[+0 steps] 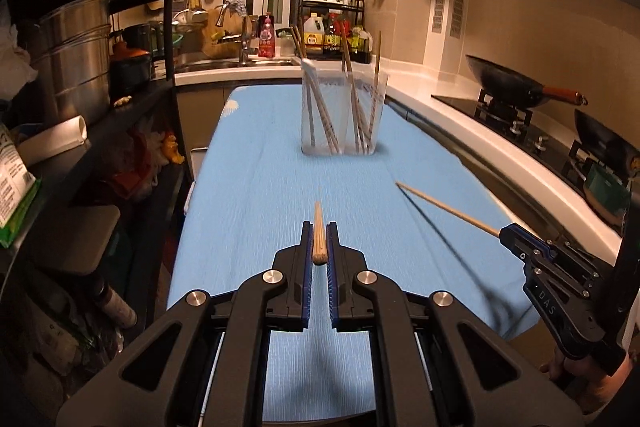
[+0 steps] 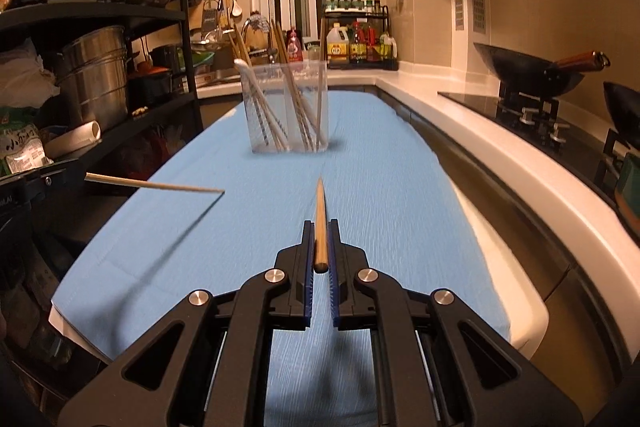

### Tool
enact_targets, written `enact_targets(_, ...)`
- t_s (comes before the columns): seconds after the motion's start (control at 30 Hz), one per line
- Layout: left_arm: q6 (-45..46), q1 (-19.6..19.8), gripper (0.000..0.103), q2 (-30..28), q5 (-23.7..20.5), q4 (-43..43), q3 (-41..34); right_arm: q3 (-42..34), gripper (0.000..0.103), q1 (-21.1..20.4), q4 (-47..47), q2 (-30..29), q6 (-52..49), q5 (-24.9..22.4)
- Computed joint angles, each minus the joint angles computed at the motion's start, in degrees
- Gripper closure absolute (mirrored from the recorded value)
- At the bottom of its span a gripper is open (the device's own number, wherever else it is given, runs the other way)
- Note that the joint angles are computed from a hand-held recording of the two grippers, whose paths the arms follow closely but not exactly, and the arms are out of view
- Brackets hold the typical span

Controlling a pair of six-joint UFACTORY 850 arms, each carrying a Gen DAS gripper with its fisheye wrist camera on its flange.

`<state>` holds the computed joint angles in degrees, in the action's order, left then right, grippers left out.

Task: Organize utensils
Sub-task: 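Lift both chopsticks and carry them over the clear container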

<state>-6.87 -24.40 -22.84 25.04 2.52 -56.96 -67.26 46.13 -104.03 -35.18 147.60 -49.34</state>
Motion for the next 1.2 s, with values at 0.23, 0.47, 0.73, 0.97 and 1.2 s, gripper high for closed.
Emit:
enact_targets(0.23, 0.37, 1.56, 0.097, 1.59, -0.92, 3.69, -2.44, -0.67, 0.096, -0.65, -0.03, 1.78, -3.59, -1.32)
enact_targets(0.47, -4.12, 2.80, 0.097, 1.94, -2.84, 9.60, -4.68, -1.90, 0.096, -1.41, -0.82, 3.18, -7.05, -1.89)
enact_targets(0.73, -6.40, 3.04, 0.097, 2.27, -7.73, 12.78, -7.41, -3.55, 0.096, -2.66, -3.34, 5.24, -8.88, 0.26)
enact_targets(0.97, -12.96, 3.48, 0.097, 2.50, -11.03, 19.47, -9.73, -3.68, 0.096, -4.22, -4.47, 7.25, -7.42, 4.31)
enact_targets(1.2, -22.46, 3.06, 0.097, 1.90, -13.87, 29.51, -13.68, -6.25, 0.096, -4.62, -2.60, 7.74, -13.41, 5.26)
